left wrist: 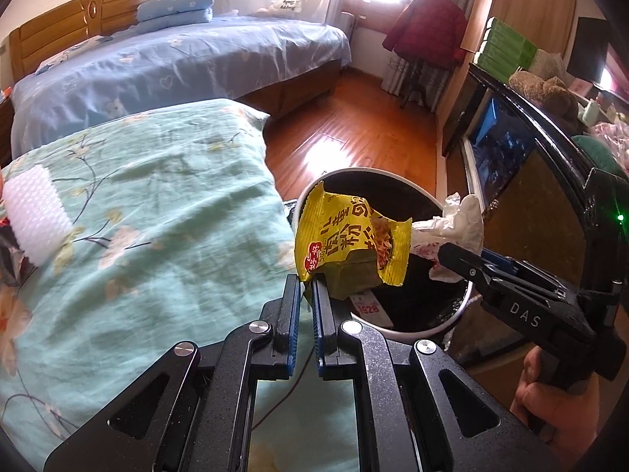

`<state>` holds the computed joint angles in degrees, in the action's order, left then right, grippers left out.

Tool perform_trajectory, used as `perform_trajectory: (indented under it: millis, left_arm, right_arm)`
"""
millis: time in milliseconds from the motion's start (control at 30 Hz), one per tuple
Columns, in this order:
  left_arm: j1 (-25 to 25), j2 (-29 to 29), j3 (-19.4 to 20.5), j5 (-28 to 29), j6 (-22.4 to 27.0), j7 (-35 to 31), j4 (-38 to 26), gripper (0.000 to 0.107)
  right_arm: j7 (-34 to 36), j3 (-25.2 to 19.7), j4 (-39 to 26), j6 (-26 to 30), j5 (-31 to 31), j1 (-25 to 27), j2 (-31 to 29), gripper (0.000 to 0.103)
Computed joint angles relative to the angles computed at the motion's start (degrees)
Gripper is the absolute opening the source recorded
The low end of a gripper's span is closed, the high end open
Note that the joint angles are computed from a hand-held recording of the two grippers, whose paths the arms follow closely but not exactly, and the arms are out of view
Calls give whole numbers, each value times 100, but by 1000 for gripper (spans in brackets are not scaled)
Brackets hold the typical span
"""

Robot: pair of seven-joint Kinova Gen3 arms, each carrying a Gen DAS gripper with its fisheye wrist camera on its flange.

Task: Collect trash
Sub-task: 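Carry both items over the bin and open both tools to drop them, then move both open tools back over the remaining trash on the bed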

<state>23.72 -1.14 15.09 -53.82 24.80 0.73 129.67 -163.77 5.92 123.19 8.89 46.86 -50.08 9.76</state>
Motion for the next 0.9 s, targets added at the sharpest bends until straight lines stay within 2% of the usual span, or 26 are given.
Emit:
perform_trajectory:
  millis: [333,533,600,667,767,800,900]
  left_arm:
    - [105,253,-207,208,-130,-329,-192,6]
    - [240,380,-329,324,-70,-495,-339,7]
    - [259,400,-383,404,-81,-597,-372,8]
    - [248,377,-430,514,-174,-727,-355,19]
    - [311,327,-434,384,-92,-525,-309,34]
    - [322,277,-425,302,-84,-404,-253,35]
    - [255,123,-351,182,-64,-151,-68,37]
  right_arm:
    - [832,-211,-104,-38,-717,365,99,41]
    - [1184,-58,-151,-23,-1036,262,128,44]
    - [1365,-148,-188,5,-1227,376,143,45]
    - [1628,-304,-215,20,-1479,551,149,49]
    - [1846,-336,-226,6,-1718,601,155,64]
    - [1880,-297,-220,-15,-1764,572,151,69]
    - [1911,-151,-179,-79,-1858,428,114,71]
